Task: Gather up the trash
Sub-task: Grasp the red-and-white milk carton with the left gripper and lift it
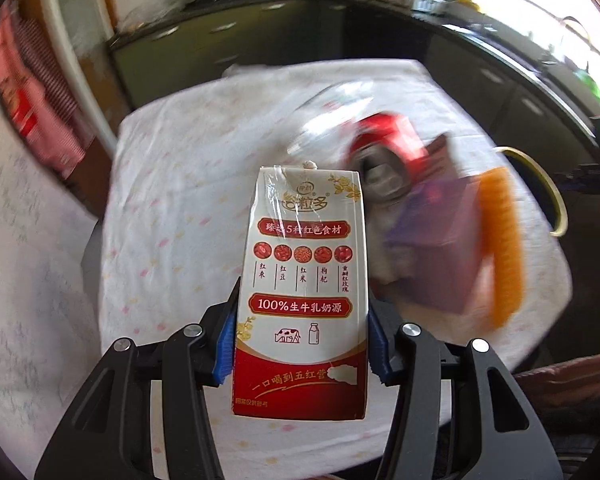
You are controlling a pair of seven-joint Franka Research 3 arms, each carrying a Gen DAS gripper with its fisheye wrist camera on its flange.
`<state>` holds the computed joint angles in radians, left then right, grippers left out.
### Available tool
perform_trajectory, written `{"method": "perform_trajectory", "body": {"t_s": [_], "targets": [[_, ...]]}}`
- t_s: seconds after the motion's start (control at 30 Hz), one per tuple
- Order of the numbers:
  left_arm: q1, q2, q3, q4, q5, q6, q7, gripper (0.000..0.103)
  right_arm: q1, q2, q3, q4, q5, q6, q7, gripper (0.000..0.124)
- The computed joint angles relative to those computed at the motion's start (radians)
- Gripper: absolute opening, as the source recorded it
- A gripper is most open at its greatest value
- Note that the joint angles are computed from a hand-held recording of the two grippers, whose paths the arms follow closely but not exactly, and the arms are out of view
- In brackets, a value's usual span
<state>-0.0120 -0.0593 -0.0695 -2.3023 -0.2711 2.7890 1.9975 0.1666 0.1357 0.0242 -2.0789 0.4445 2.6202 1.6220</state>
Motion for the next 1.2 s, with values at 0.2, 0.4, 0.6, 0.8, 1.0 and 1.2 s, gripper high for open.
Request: {"method": "perform_trajectory", "body": {"t_s": [0.2, 0.4, 0.6, 0.8, 1.0, 1.2], "targets": [[-0.117, 0.007, -0.048, 0.137, -0.215, -0.123, 0.294, 0.052, -0.015, -0.136, -0.016, -0.166, 0.038, 0.097, -0.014, 0.036], [-0.180, 0.151, -0.151, 0.336, -0.250, -0.191, 0.332, 0.052, -0.031, -0.261, -0.046, -0.333, 0.120, 0.179, -0.064, 0.036], [-0.281, 0.435, -0.209, 0.632, 0.019, -0.219, 0.084, 0.052, -0.033, -0.354, -0.087, -0.464, 0.208, 0.231, -0.144, 0.036], [-0.394, 0.735, -0.183, 0.997, 0.255, -0.364, -0.148, 0.052, -0.031, -0.415, -0.119, -0.557, 0.271, 0.276, -0.195, 0.036], [-0.441, 0.877, -0.176, 1.178, 0.374, -0.405, -0.275, 0.076, -0.018, -0.404, -0.142, -0.564, 0.324, 0.275, -0.244, 0.037], [-0.312, 0.683, -0.278, 0.906, 0.306, -0.239, -0.221, 0.079, -0.024, -0.381, -0.099, -0.531, 0.288, 0.265, -0.226, 0.038]]}}
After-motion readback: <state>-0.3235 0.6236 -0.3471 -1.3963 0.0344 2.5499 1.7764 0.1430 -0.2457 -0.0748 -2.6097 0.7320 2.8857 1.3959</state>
